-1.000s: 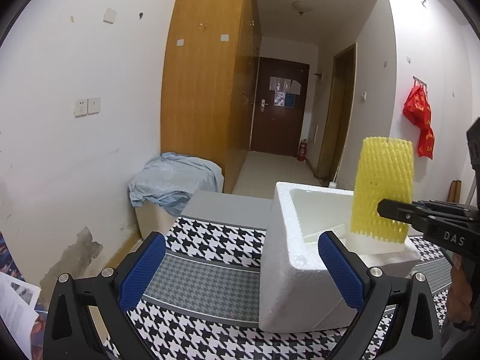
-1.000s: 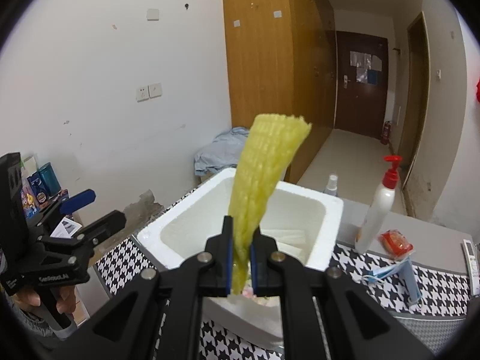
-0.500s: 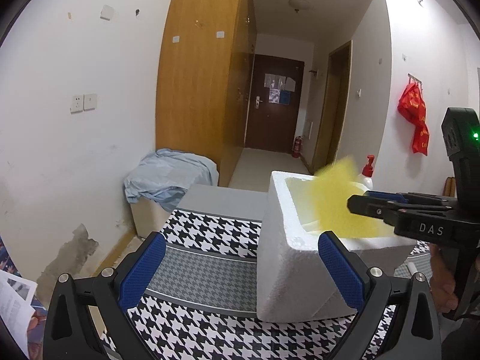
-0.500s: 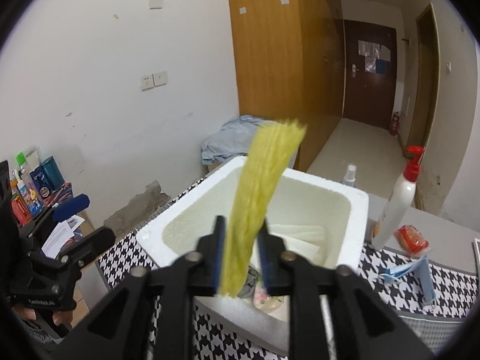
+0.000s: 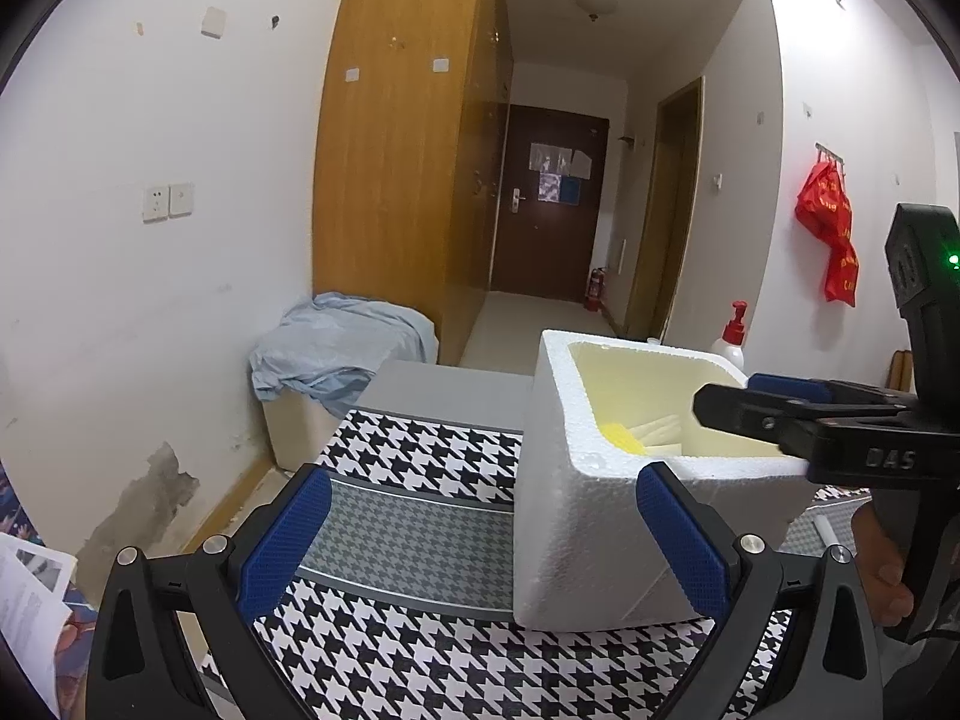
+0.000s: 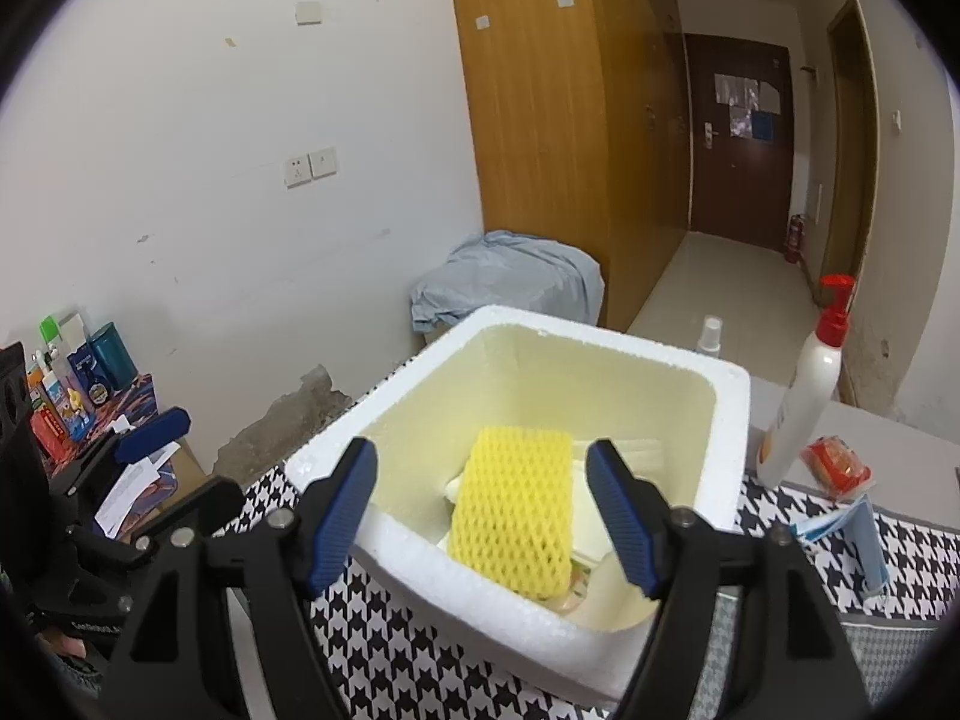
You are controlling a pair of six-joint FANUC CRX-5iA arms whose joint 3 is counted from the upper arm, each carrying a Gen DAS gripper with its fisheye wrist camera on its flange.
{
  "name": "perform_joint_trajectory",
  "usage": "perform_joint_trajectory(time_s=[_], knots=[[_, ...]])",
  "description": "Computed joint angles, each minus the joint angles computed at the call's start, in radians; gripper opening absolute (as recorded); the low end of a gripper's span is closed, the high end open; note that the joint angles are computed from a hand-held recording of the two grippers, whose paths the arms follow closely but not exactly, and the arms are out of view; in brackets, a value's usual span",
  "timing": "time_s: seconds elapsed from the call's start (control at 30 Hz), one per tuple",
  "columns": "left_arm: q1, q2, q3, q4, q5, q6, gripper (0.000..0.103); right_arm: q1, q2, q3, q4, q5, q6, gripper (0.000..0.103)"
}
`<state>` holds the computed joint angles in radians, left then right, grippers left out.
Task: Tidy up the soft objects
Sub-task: 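Raise the open right gripper out of the foam box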
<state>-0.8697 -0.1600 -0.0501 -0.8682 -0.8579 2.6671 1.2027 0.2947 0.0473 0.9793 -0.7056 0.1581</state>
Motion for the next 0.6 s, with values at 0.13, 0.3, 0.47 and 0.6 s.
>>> perform_joint_trajectory(time_s=[0.13, 0.3, 0.47, 0.6], knots=[[-0.010, -0.002, 0.001, -0.011, -0.005, 0.005, 0.102, -0.001, -0.021, -0.053, 0.117, 0.011, -0.107, 0.103], [-0.014, -0.004, 0.001, -0.018, -0.006, 0.017, 0.102, 0.002, -0.021, -0.052, 0.120, -0.003, -0.117, 0.103], [-0.018, -0.005, 0.001, -0.022, -0.006, 0.023, 0.102, 0.007, -0.021, -0.053, 0.125, -0.017, -0.123, 0.103], [-0.024, -0.011, 0.000, -0.026, -0.008, 0.030, 0.102, 0.007, -0.031, -0.063, 0.118, 0.001, -0.106, 0.103]])
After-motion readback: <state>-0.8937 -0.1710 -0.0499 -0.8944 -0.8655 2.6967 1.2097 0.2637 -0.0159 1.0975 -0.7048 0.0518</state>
